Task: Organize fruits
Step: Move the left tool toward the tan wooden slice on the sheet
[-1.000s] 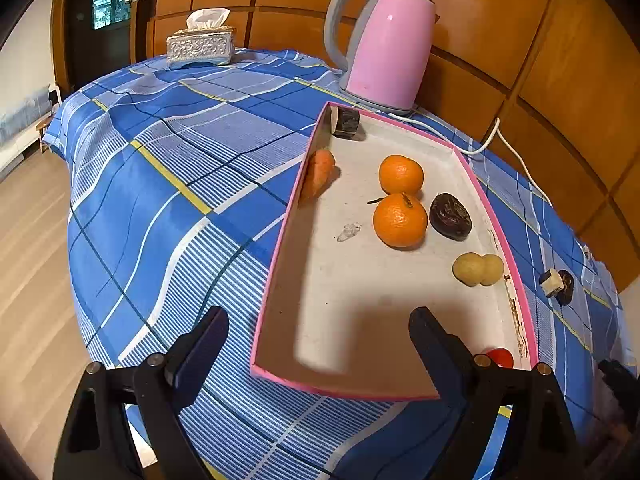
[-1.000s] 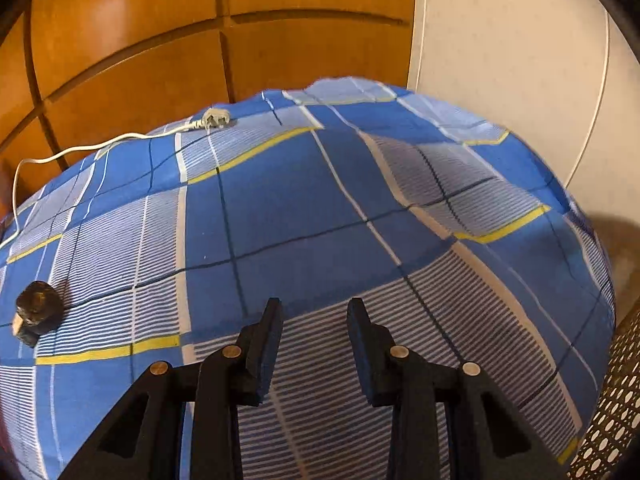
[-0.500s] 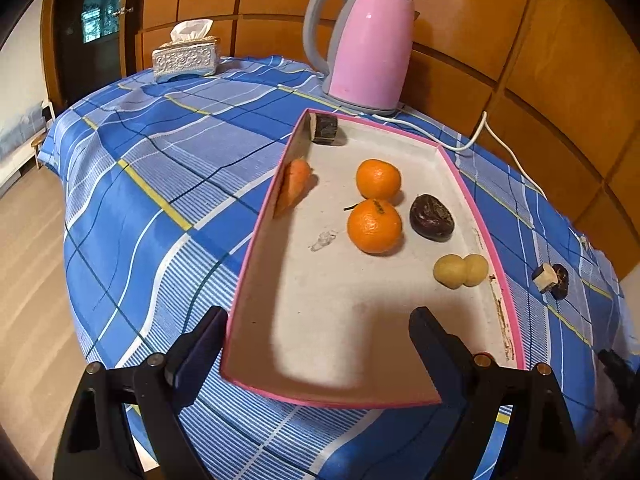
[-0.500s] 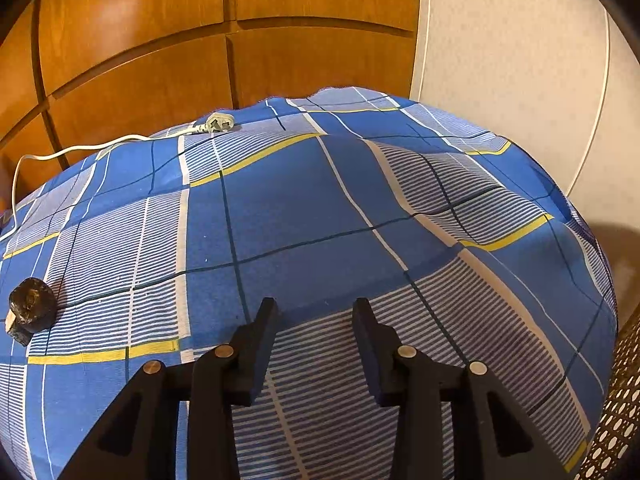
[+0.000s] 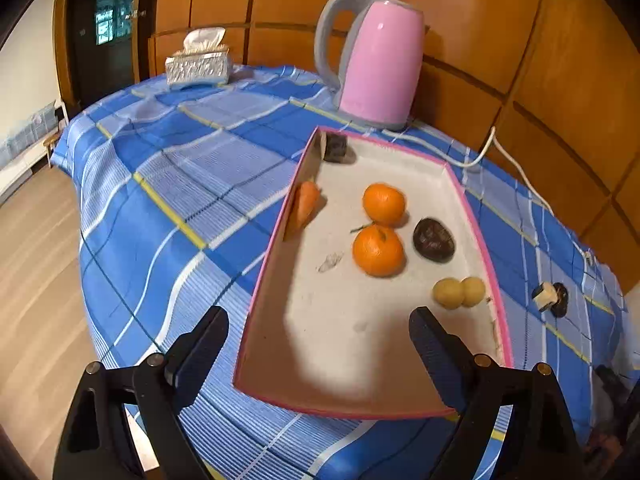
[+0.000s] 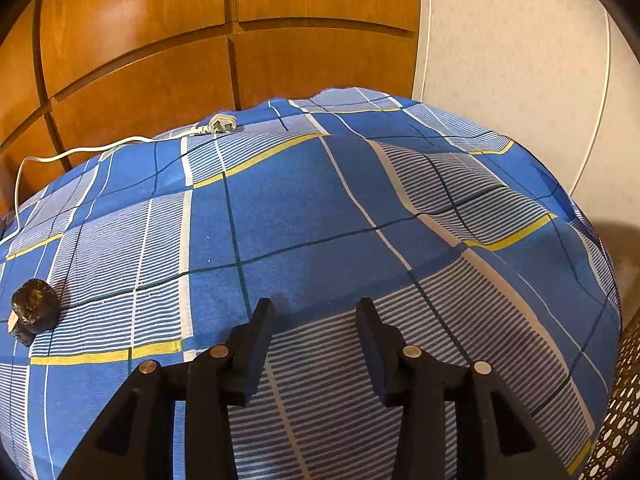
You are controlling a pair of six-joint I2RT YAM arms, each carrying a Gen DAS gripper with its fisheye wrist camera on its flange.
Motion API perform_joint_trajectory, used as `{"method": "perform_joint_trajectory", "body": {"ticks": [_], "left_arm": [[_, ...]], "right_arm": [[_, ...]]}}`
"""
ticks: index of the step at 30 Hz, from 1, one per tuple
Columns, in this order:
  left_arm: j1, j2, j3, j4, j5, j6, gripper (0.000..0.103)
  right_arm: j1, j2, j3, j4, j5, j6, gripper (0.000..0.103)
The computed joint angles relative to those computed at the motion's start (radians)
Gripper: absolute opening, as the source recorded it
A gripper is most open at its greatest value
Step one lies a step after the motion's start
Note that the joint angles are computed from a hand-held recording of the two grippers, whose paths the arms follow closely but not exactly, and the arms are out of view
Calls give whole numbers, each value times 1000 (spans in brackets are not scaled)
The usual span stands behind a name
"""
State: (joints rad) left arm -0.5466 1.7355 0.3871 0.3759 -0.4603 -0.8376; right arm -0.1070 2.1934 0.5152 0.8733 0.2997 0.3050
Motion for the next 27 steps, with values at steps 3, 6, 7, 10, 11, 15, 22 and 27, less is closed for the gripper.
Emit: {"method": "perform_joint_trajectory", "body": {"ticks": [3,6,7,10,11,15,22,27], "left_arm": [[-34,-5,29,-19,-11,37,92],[-60,22,73,-34,4,73,92],[-63,33,88,-38,15,86,92],[-76,65,133,-48,40,115,92],[-80,75,149,-53,45,124,92],[-101,107,203,-60,68,165,92],[-126,163,300,-86,112,212,92],[-142,206,375,-111,144,254,92]], "right_arm": [[0,2,1,1,0,1,44],[-2,1,0,3,-4,1,44],[-1,2,1,4,-4,2,44],[-2,1,0,3,-4,1,44],[-2,1,0,3,-4,1,44],[-3,0,0,3,-5,0,44],[-5,-2,-1,2,-5,-2,44],[-6,-3,-2,2,-5,-3,44]]}}
